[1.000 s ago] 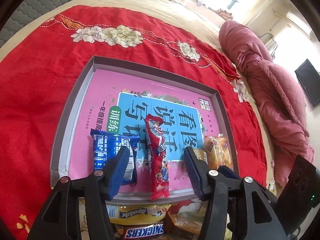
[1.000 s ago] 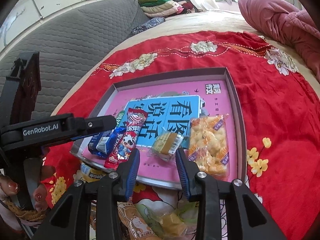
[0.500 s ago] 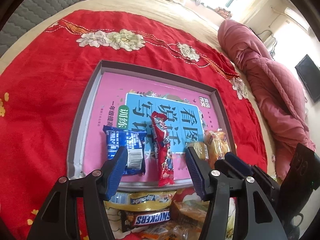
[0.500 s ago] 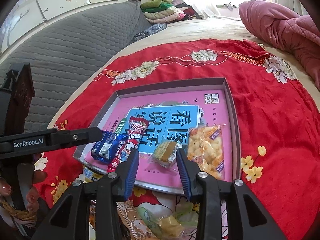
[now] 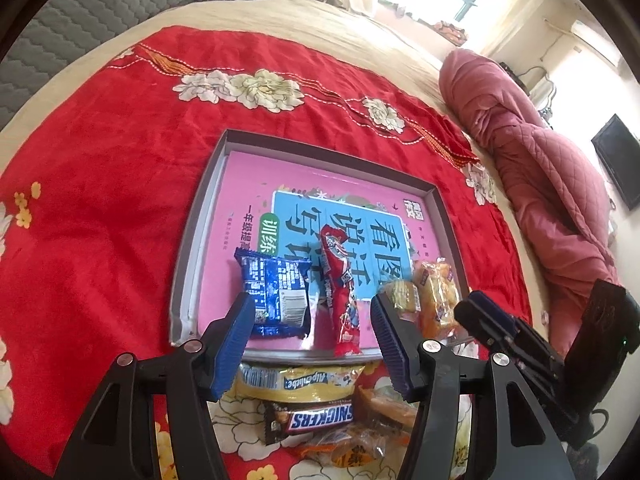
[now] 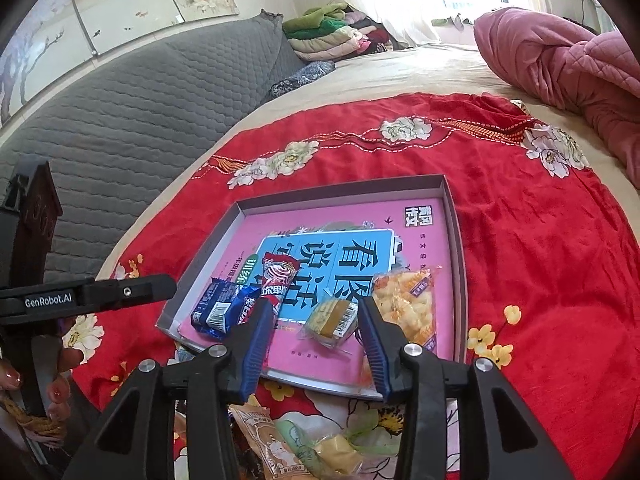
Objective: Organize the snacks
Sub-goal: 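Open the left gripper on the candy bar while the right withdraws from the tray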
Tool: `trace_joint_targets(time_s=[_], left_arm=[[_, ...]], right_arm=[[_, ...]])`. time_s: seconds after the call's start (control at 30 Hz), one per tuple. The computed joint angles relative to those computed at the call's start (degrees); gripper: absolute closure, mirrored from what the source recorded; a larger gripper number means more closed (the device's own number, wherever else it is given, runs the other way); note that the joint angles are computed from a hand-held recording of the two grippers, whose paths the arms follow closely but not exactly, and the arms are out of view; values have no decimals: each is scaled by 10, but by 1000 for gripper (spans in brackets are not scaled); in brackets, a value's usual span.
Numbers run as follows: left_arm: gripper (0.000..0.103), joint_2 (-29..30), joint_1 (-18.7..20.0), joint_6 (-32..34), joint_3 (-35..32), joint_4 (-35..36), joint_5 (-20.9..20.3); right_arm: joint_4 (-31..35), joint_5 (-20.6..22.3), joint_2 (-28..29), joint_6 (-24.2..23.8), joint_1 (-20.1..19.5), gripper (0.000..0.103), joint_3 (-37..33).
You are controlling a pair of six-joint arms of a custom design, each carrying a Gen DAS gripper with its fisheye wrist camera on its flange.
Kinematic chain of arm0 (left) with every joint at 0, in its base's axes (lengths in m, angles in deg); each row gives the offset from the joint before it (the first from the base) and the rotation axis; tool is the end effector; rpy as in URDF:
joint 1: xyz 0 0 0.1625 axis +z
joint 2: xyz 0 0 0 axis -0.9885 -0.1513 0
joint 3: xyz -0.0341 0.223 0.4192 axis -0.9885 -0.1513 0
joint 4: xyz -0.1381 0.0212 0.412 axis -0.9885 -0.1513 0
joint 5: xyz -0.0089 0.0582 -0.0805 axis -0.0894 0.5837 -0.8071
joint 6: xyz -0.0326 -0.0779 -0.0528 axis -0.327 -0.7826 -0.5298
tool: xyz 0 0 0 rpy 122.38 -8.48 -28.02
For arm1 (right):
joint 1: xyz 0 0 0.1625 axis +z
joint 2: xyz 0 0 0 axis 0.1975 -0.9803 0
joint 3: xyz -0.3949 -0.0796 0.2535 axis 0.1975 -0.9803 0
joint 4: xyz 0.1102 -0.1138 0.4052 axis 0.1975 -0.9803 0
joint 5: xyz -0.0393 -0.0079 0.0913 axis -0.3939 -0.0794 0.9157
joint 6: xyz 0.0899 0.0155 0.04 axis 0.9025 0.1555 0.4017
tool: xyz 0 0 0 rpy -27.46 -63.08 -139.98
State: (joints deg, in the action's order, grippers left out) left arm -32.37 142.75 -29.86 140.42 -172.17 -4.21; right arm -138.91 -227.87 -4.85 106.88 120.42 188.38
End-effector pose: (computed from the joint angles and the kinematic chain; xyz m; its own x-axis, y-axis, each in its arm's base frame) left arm -0.0698 -0.4852 0.3969 -0.8620 0.3547 -0.3622 0.4412 0.8768 -0.1913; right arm 0.4144 -0.3767 0.0160 -0.8900 0.1438 0.4327 -0.2095 0.7139 -0.6682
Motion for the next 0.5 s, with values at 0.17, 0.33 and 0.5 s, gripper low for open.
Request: trace_joint_targets(time_s=[0.17, 0.33, 0.5], left_arm=[[41, -10, -4, 3, 2, 12, 1], [40, -20, -7, 8, 5, 23, 1], [38, -30, -8, 15, 10, 37, 1]], right_arm=[[-14, -5, -4, -4, 4, 59, 5], [-21, -6, -9, -2, 6, 59, 11], [-26, -7, -11, -5, 10, 59, 15]])
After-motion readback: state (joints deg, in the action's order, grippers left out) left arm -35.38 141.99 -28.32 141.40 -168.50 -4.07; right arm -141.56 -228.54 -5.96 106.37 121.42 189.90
